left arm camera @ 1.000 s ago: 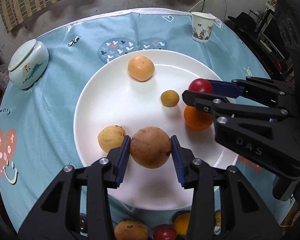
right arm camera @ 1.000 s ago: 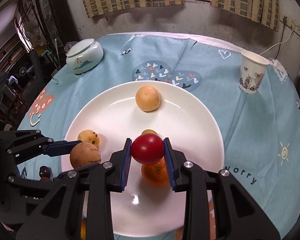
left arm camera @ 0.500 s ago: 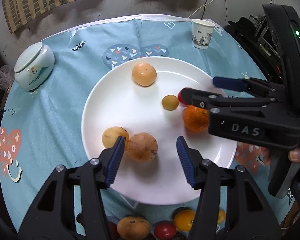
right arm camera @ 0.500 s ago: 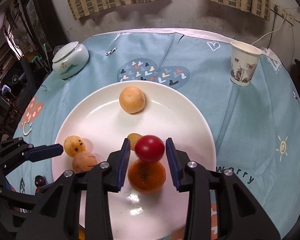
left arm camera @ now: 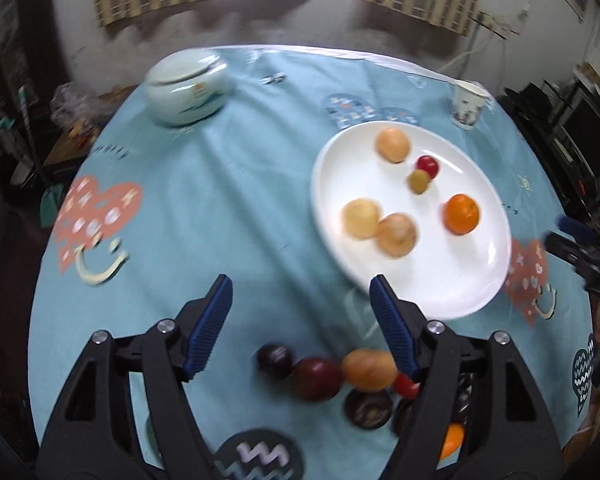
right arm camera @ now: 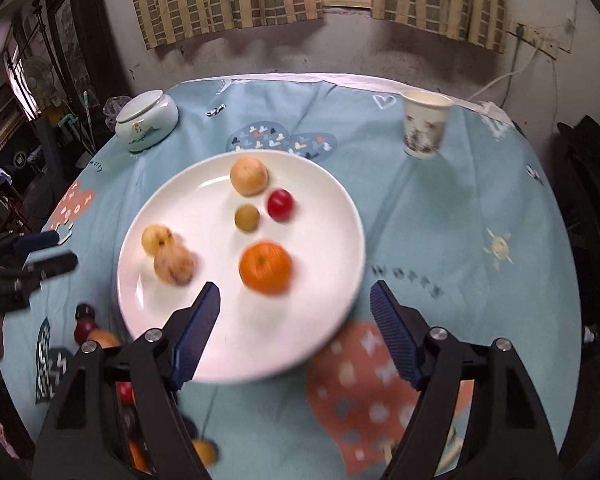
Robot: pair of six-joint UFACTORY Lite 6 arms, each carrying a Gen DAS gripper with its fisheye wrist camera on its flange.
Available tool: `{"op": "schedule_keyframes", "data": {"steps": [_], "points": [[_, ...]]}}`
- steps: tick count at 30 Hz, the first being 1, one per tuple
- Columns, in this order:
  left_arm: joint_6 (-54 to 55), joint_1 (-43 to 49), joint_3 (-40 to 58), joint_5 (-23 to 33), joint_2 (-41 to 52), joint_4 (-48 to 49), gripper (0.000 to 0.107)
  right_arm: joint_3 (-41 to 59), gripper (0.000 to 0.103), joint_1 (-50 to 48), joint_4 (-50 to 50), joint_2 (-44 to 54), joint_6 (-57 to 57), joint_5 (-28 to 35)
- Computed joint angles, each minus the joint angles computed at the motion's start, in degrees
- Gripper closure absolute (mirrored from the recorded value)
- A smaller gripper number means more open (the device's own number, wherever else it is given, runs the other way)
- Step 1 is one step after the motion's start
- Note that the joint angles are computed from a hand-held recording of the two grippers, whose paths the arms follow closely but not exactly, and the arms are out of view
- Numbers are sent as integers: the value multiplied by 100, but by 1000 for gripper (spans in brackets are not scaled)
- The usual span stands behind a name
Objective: Organize fruits
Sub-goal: 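Lower both fruits onto the plate and open both grippers, then return both open grippers to the fruit pile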
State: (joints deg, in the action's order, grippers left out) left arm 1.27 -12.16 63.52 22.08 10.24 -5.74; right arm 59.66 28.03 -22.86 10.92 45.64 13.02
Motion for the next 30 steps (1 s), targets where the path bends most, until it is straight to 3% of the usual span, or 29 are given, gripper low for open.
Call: {"op": "schedule_keyframes", "data": {"steps": [6, 10, 14, 20, 27, 30], "points": [[1083, 1118, -1518, 24, -1279, -772, 33, -2397, 25, 639, -1132, -2216, 2025, 221], [1703, 1405, -2434, 170, -1978, -1106, 33, -3299, 25, 1529, -1703, -2992, 3473, 507], [1795, 1092, -3038, 283, -2366, -1209, 33, -3816, 25, 2417, -2164, -3306, 4829, 692], [967, -457, -3603, 338, -2898, -861, 31, -3829, 25, 3234, -2886, -2789, 5961, 872], [-452, -1896, -3706, 345, -3025, -147, 30, -3407, 25, 3121, -4176, -1757, 6688, 508], [-816, -2219, -3526, 310, -2788, 36, 30, -3075, 28, 2993, -4394, -1230, 6470, 364]]}}
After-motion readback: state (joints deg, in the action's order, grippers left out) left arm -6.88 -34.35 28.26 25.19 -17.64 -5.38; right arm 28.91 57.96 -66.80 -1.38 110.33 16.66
